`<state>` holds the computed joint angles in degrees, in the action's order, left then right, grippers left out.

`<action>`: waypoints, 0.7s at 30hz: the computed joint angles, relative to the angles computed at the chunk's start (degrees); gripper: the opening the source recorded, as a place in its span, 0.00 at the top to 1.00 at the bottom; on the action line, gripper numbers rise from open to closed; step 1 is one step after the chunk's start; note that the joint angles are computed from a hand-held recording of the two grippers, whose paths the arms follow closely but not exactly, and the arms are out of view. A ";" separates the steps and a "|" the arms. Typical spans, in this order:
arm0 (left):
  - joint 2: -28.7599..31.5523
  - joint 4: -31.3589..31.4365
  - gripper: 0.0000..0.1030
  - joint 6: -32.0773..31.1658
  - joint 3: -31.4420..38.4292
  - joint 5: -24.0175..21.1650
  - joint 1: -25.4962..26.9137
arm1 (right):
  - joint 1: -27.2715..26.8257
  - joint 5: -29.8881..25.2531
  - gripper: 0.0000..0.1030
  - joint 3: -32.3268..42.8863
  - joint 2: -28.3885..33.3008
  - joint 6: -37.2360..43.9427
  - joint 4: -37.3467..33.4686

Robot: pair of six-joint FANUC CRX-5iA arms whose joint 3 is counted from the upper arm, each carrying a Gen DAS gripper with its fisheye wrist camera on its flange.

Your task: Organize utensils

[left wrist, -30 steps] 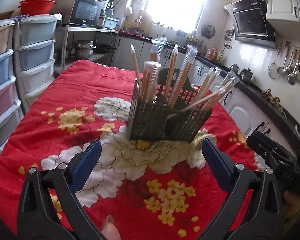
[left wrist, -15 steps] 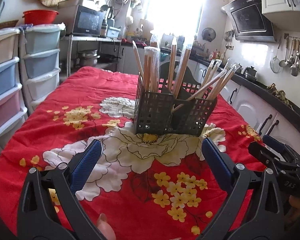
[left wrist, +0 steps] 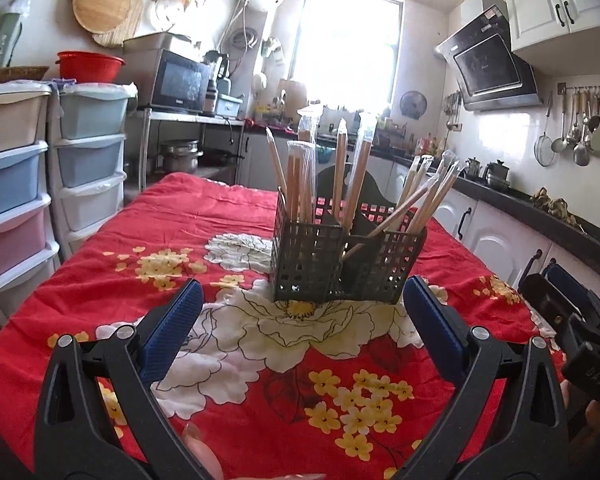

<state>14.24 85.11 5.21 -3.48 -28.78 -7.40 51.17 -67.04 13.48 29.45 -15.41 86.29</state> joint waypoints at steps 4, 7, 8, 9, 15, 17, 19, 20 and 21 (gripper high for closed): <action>-0.67 5.22 0.10 -5.03 -1.50 1.13 -1.16 | 0.07 -0.86 0.06 -0.97 0.07 -2.09 1.87; -1.25 9.49 0.10 -9.21 -2.61 2.35 -2.28 | 0.13 -1.34 0.06 -1.01 0.34 -2.53 2.49; -1.34 10.10 0.10 -9.77 -2.76 2.37 -2.38 | 0.16 -1.33 0.06 -1.16 0.30 -2.69 2.69; -1.38 10.45 0.10 -10.04 -2.83 2.49 -2.43 | 0.18 -1.42 0.06 -1.18 0.33 -2.80 2.85; -1.36 11.16 0.10 -10.38 -2.88 2.56 -2.50 | 0.20 -1.50 0.06 -1.16 0.50 -2.86 3.22; -1.36 11.22 0.10 -10.48 -2.89 2.60 -2.53 | 0.21 -1.40 0.06 -1.21 0.47 -2.78 3.14; -1.35 11.27 0.10 -10.53 -2.88 2.67 -2.55 | 0.25 -1.56 0.06 -1.06 0.59 -2.69 3.08; -1.35 11.24 0.10 -10.52 -2.87 2.70 -2.54 | 0.27 -1.55 0.06 -1.06 0.58 -2.67 3.08; -1.38 11.31 0.10 -10.56 -2.91 2.72 -2.55 | 0.27 -1.55 0.06 -1.06 0.58 -2.67 3.08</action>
